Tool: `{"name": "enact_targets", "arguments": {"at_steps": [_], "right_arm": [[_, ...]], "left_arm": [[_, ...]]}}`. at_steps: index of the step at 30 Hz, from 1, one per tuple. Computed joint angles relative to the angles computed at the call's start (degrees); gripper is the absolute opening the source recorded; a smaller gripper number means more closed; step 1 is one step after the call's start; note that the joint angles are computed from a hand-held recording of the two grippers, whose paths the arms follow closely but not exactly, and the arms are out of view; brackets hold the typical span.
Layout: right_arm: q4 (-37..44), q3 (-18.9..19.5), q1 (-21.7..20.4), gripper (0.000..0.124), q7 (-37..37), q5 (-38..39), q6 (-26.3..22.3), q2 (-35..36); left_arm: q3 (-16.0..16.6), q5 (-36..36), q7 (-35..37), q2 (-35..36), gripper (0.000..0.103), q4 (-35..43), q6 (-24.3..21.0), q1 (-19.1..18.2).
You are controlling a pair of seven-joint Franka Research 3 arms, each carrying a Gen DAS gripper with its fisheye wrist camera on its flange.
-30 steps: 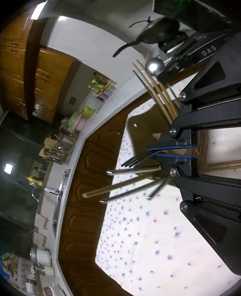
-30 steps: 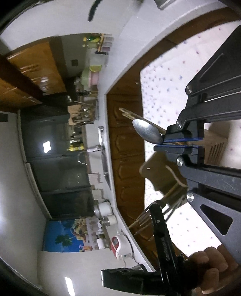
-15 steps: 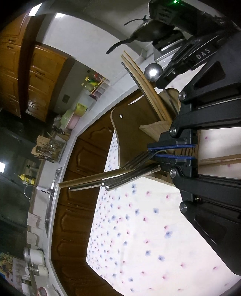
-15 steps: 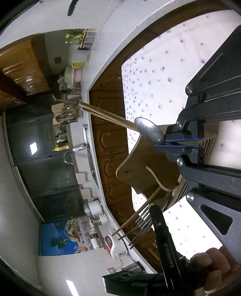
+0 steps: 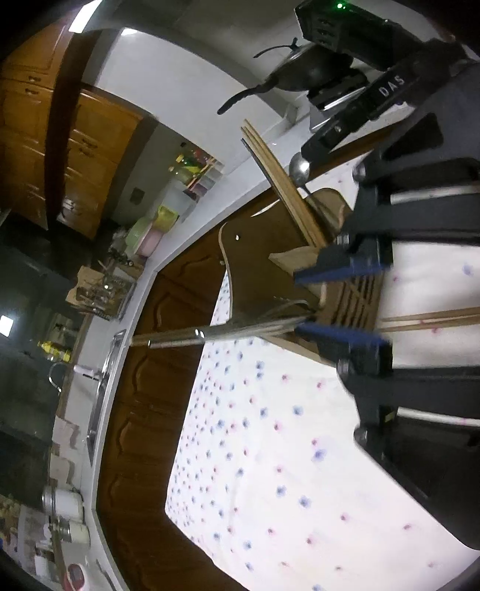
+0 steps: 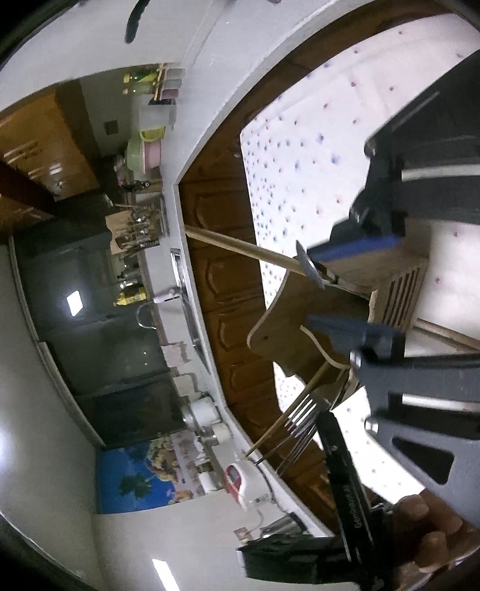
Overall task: Organize utensils
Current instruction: 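Open both tools and pull them back from the holder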
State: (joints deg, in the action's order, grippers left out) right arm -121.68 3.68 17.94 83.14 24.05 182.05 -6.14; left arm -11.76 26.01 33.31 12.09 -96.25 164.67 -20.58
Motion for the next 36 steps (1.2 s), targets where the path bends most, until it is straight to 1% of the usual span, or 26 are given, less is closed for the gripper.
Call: {"name": "enact_targets", "arguments": {"at_steps": [2,4,5,7,8,9,10,11,13,15,16,18,19,20,21,23,25,29,30,31,32,36], "right_arm": [[-0.78,-0.62,0.87,0.042,-0.68,1.55,0.46,-0.88],[-2.05,-1.63,2.28,0.047,-1.81,3.55,1.16,-2.09],[-2.50,-1.12,1.81,0.050,-1.20,3.30,1.29,-2.52],[-3.93,-1.44,2.31,0.056,-0.76,4.07,1.69,-3.74],[-4.44,-3.02,4.16,0.059,-1.80,5.47,1.85,-4.20],[-5.06,-4.13,5.53,0.062,-2.56,6.64,1.99,-4.70],[-6.07,-3.96,5.59,0.064,-2.42,6.99,2.28,-5.39],[-7.23,-4.78,6.89,0.067,-2.94,7.85,2.89,-6.12],[-9.50,-6.03,8.97,0.071,-3.36,8.90,3.68,-7.50],[-11.66,-7.85,11.60,0.081,-3.60,9.90,4.24,-8.88],[-13.18,-8.95,13.26,0.083,-3.72,10.41,4.80,-9.86],[-15.36,-8.14,12.81,0.092,-2.50,10.04,5.51,-11.14],[-16.75,-9.00,14.14,0.093,-2.10,10.01,6.20,-12.08],[-18.12,-10.86,16.54,0.096,-1.78,9.85,6.98,-13.07],[-18.92,-11.69,17.59,0.098,-1.18,9.38,7.35,-13.66],[-20.84,-11.68,18.07,0.100,0.45,8.59,7.76,-14.96],[-22.69,-13.27,20.29,0.101,1.78,7.57,8.11,-16.41],[-25.91,-9.75,17.66,0.102,4.73,5.51,8.40,-18.47],[-26.54,-8.11,16.14,0.102,5.50,5.05,8.37,-18.86],[-27.33,-5.55,13.64,0.102,6.38,4.76,8.16,-19.39],[-28.03,-4.22,12.36,0.103,7.19,4.44,8.05,-19.91],[-30.06,-1.13,9.25,0.103,10.17,3.34,7.26,-21.67]], "left_arm": [[0.54,1.31,-1.92,-1.74,0.030,-2.14,0.37,-0.36],[0.61,2.11,-3.67,-3.88,0.037,-4.89,0.87,-0.17],[0.86,3.46,-5.51,-4.92,0.039,-6.17,1.04,-0.22],[1.10,6.85,-9.91,-7.10,0.051,-8.82,1.22,-0.06],[0.99,8.49,-12.03,-8.07,0.054,-9.96,1.07,0.17],[0.76,10.09,-14.12,-9.03,0.060,-11.12,0.68,0.46],[0.42,11.52,-16.08,-10.14,0.066,-12.49,0.29,0.84],[-0.01,12.62,-17.65,-11.16,0.069,-13.81,-0.01,1.31],[-1.04,14.44,-20.42,-13.22,0.078,-16.32,-1.26,2.24],[-2.08,15.46,-22.66,-15.26,0.078,-18.90,-2.01,3.22],[-2.54,15.71,-23.58,-16.35,0.078,-20.36,-2.04,3.70],[-3.63,16.43,-25.36,-18.42,0.078,-22.90,-2.95,4.58],[-4.12,16.66,-25.82,-19.21,0.078,-23.87,-3.25,4.96],[-4.64,16.99,-26.29,-20.13,0.078,-24.97,-3.74,5.28],[-5.08,17.13,-26.51,-20.89,0.078,-25.87,-4.12,5.56],[-5.84,17.23,-26.67,-22.50,0.079,-27.91,-4.61,5.94],[-6.72,17.49,-27.09,-23.97,0.081,-29.52,-5.18,6.33],[-8.26,18.23,-26.97,-26.11,0.083,-31.63,-6.71,6.66],[-8.59,18.49,-26.80,-26.51,0.084,-31.94,-7.05,6.68],[-9.00,19.00,-26.86,-27.15,0.084,-32.45,-7.33,6.73],[-9.45,19.63,-27.25,-27.46,0.085,-32.63,-7.53,6.93],[-10.73,21.76,-29.35,-29.52,0.091,-33.73,-8.05,7.55]]}}
